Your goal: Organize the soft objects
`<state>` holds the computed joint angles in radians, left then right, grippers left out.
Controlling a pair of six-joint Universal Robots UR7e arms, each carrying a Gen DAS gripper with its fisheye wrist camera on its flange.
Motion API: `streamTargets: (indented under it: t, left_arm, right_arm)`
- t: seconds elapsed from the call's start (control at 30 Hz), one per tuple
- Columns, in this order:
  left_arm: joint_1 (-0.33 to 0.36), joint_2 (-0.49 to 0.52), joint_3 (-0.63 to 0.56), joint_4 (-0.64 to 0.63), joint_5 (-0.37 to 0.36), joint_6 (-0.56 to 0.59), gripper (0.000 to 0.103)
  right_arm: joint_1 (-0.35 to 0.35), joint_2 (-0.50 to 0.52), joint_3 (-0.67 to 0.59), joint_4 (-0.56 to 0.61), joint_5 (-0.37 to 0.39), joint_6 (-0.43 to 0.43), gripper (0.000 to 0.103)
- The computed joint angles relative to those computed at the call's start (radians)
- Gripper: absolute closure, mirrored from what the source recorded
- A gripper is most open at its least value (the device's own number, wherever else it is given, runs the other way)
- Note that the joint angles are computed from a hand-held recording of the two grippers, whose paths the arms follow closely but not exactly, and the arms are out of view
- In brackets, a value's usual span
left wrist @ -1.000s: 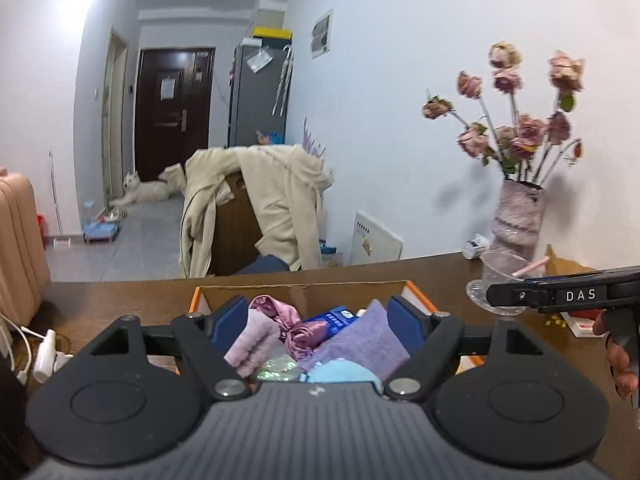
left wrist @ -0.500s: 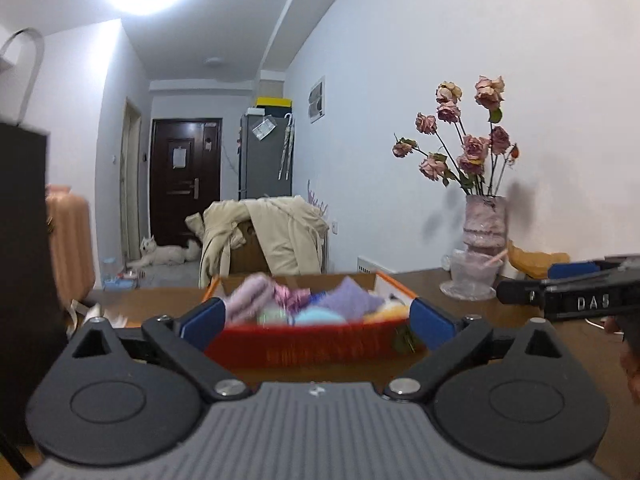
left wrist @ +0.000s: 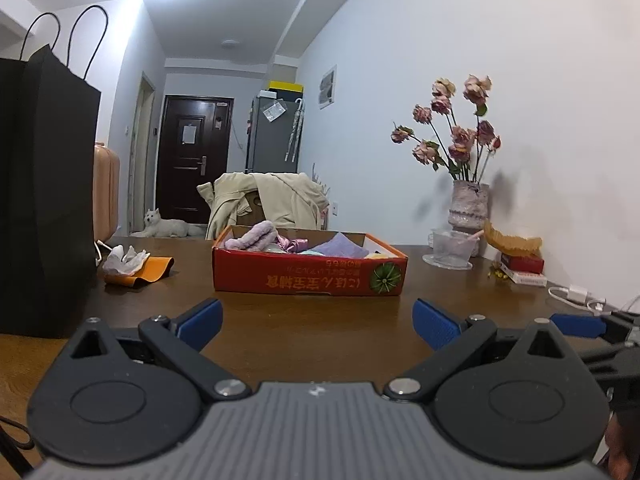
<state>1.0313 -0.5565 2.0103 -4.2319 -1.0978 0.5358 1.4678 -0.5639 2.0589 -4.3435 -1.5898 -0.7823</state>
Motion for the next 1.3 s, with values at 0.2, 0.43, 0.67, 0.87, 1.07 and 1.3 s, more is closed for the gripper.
streamTargets:
  t: [0.2,0.43,0.67,0.87,1.07,1.3]
  left_arm:
    - [-0.006,-0.005,0.011,-0.011,0.002,0.0,0.0]
    - [-0.007,-0.011,0.015,0.002,-0.006,-0.001,0.0]
    - [-0.006,-0.016,0.02,0.0,-0.007,-0.004,0.0]
    - [-0.006,-0.016,0.019,0.003,-0.01,-0.006,0.0]
    - [-0.006,-0.014,0.019,0.0,-0.013,-0.002,0.0]
    - [-0.008,-0.015,0.02,0.001,-0.011,-0.002,0.0]
  right_arm:
    - [-0.001,0.0,0.008,-0.021,0.014,0.006,0.004]
    - [0.0,-0.004,-0.002,-0.019,0.01,0.011,0.004]
    - [0.003,-0.003,-0.007,-0.013,-0.001,0.014,0.004]
    - [0.002,-0.002,-0.007,-0.017,0.003,0.013,0.004]
    - [0.0,-0.001,-0.009,-0.015,0.004,0.011,0.004]
    - [0.0,-0.001,-0.012,-0.014,0.0,0.02,0.004]
